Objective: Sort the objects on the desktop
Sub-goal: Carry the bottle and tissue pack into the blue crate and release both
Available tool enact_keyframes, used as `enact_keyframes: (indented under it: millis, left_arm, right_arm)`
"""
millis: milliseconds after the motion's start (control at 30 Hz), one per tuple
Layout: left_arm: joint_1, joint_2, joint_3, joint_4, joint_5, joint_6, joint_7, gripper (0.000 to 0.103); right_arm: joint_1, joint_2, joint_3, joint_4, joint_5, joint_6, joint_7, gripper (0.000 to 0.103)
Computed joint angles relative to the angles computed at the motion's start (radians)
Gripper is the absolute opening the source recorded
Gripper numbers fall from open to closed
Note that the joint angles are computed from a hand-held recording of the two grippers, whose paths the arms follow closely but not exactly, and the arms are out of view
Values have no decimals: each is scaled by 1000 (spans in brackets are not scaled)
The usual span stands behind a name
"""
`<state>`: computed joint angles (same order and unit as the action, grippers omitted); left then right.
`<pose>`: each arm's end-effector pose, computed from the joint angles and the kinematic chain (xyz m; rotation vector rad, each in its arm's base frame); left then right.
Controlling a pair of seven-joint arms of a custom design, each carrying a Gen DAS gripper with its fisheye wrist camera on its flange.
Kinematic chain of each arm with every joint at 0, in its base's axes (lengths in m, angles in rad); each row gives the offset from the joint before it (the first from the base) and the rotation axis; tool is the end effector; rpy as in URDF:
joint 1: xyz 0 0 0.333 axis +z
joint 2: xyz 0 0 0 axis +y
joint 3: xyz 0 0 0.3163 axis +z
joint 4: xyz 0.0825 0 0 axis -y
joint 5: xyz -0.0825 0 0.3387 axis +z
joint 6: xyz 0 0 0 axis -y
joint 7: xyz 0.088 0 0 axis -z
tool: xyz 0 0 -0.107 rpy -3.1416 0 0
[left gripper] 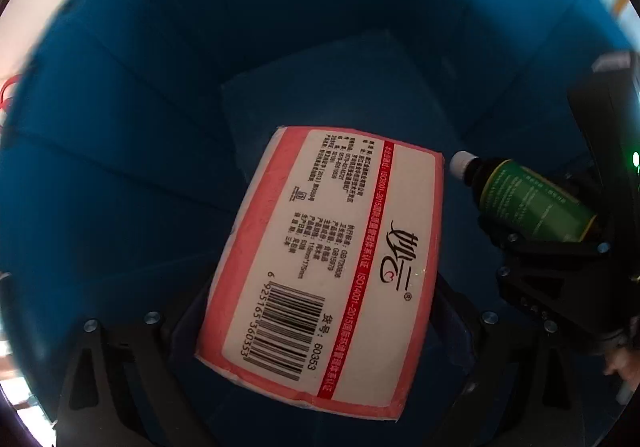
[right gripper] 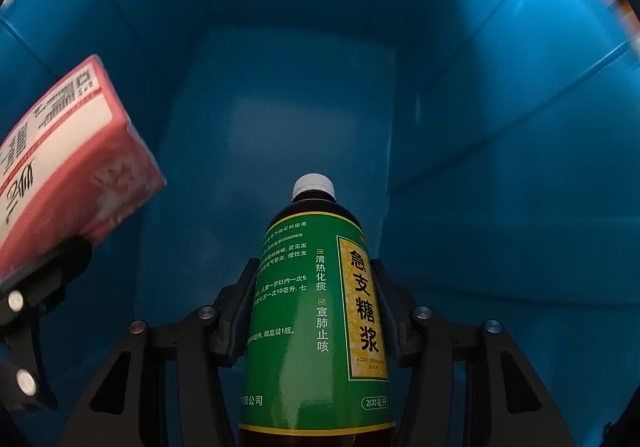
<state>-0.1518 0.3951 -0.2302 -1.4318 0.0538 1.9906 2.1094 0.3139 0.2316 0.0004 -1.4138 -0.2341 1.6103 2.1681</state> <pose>0.6129 -0.2146 0.5012 -0.9764 2.8630 -0.2121 0.5602 0.1568 0.5717 1.8269 -2.4002 0.3178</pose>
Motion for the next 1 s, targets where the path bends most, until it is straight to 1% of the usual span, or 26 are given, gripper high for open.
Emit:
enact_keyframes:
  millis: [33,67,167,200,300,400,467,500,533,567,600,633,667,733,800,833,900,967,1000]
  left_arm:
    - [-6,-6,2,-36,21,32,5,96]
    - [-12,4,4,-39,35,21,6,96]
    - [-26,45,10,0,70,-70,8,96]
    - [-24,40,9,-9,74,-69,17,96]
    - [-11,3,3,-70,73,-21,54,96]
    - [0,-23,1,-103,61,-16,82,98]
    - [5,-46,2,-137,63,3,103,98]
    - [8,-59,4,-155,65,17,110,98]
    - [10,-68,6,-167,65,27,114,98]
    - [14,-79,8,-180,63,40,118,98]
    - [19,-89,8,-189,54,49,127,99]
    - [25,-99,9,-196,45,55,134,99]
    - [19,-103,6,-189,38,51,124,99]
    - [29,-114,8,-177,13,37,135,99]
    - [30,-108,7,-146,-4,27,139,99]
    - [44,-131,7,-159,-26,26,160,99]
    - [62,-127,9,-108,-74,-9,189,99]
    - [64,-122,6,-48,-113,-46,181,99]
    - [79,-137,8,-41,-142,-53,200,99]
  right_arm:
    - [-5,6,-1,-10,17,-13,-1,51]
    - [-10,9,-2,-23,34,-24,3,51]
    - [-22,11,-2,-65,89,-47,6,51]
    - [-24,9,-1,-79,99,-52,4,51]
    - [-26,0,2,-113,118,-54,3,51]
    - [-25,-9,5,-126,125,-54,7,51]
    - [-23,-3,6,-106,113,-70,5,53]
    - [-39,-4,-6,-115,106,-55,-19,54]
    - [-41,-3,-7,-109,102,-58,-20,59]
    - [-41,-7,-6,-105,101,-61,-18,68]
    - [-40,-12,-6,-103,97,-64,-15,73]
    - [-34,-1,-1,-92,89,-63,-9,82]
    - [-31,3,0,-77,80,-73,-18,84]
    - [-22,7,2,-47,64,-90,-25,85]
    - [-16,0,4,-22,52,-99,-38,88]
    - [-12,-8,5,-14,43,-97,-44,91]
    - [1,-30,12,3,18,-92,-51,94]
    - [7,-68,15,-15,0,-64,-45,100]
    - [12,-77,21,-2,-11,-59,-37,102]
